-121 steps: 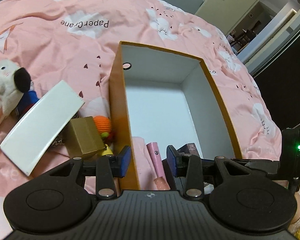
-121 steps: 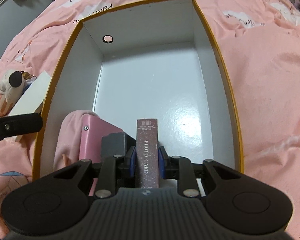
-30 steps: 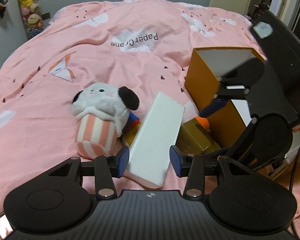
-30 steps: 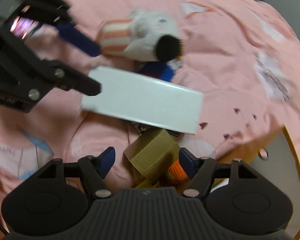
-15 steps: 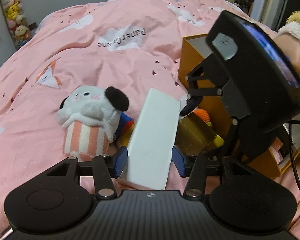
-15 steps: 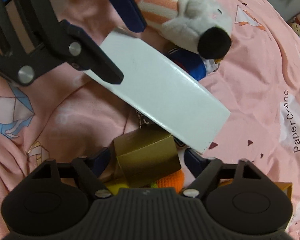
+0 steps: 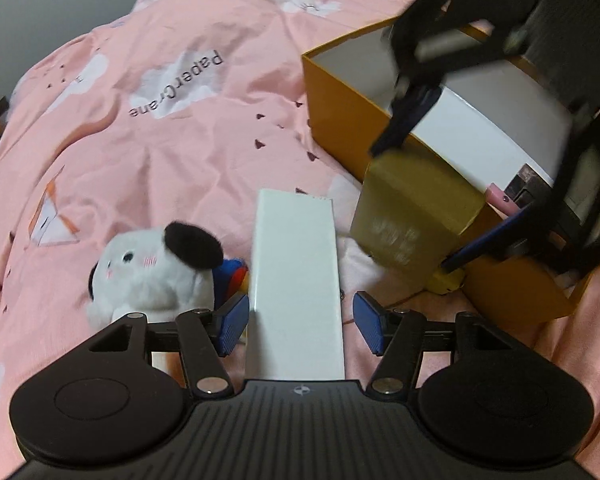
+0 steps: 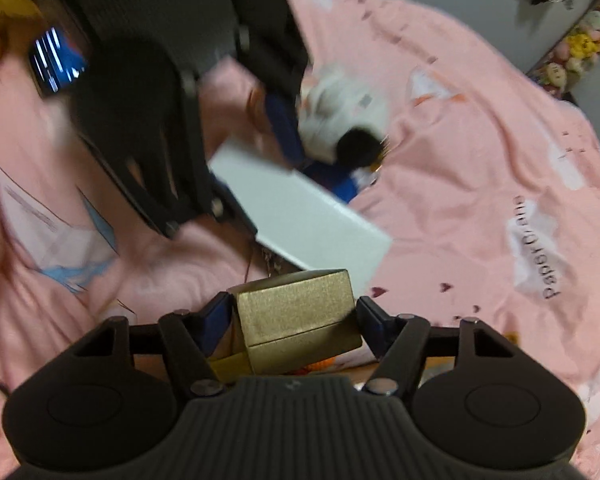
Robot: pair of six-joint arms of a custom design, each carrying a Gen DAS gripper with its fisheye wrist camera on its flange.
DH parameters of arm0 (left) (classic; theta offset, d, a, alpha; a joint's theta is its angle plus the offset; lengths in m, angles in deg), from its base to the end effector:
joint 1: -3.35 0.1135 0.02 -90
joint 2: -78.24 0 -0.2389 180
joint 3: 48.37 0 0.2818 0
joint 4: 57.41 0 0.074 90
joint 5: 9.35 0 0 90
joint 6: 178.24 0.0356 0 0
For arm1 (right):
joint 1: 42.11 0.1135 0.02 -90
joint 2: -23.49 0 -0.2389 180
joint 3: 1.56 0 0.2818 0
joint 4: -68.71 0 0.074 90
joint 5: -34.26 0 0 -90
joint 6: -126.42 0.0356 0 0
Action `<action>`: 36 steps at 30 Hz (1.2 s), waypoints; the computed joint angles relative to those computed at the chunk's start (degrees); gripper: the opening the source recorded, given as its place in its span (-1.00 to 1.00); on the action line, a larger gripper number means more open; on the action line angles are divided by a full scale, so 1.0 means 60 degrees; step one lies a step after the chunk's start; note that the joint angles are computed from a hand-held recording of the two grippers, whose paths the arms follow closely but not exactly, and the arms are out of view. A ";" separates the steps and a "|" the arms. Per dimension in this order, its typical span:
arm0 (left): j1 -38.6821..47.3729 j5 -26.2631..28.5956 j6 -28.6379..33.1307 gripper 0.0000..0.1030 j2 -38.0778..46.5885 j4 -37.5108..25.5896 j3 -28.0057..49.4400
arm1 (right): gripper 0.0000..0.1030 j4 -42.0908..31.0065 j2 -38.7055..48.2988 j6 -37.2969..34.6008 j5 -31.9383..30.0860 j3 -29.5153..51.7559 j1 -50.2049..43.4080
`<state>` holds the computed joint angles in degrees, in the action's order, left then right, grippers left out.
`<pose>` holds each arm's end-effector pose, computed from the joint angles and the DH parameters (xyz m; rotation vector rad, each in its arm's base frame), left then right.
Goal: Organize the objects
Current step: 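Grasp the white box with the left tool while the right tool grasps the gold box, then carry the white box and gold box over the orange box and lower them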
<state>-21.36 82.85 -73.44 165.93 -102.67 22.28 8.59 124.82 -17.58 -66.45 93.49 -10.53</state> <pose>0.2999 -0.1395 0.1726 0.9113 2.5003 -0.1076 0.3294 0.2102 0.2171 -1.8723 1.9448 0.1386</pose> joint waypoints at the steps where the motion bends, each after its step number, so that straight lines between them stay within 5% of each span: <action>1: -0.0034 -0.0016 0.0043 0.38 0.0150 -0.0037 0.0141 | 0.34 -0.0147 -0.0142 0.0030 -0.0085 0.0100 -0.0069; 11: -0.0599 -0.1190 0.0487 0.44 0.2081 -0.0705 0.1697 | 0.34 -0.0578 -0.2424 0.0064 0.0641 -0.1157 -0.1009; 23: -0.0721 -0.0771 -0.0411 0.37 0.3431 -0.1699 0.2980 | 0.34 0.0409 -0.3967 0.0315 0.1365 -0.3969 -0.2224; 36: -0.0645 -0.0446 -0.0830 0.35 0.3707 -0.3252 0.3887 | 0.34 0.1061 -0.4890 0.0315 0.1165 -0.5041 -0.2514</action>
<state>-25.23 80.18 -78.42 188.17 -122.18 45.60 14.96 95.48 -15.69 -59.46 63.25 -25.61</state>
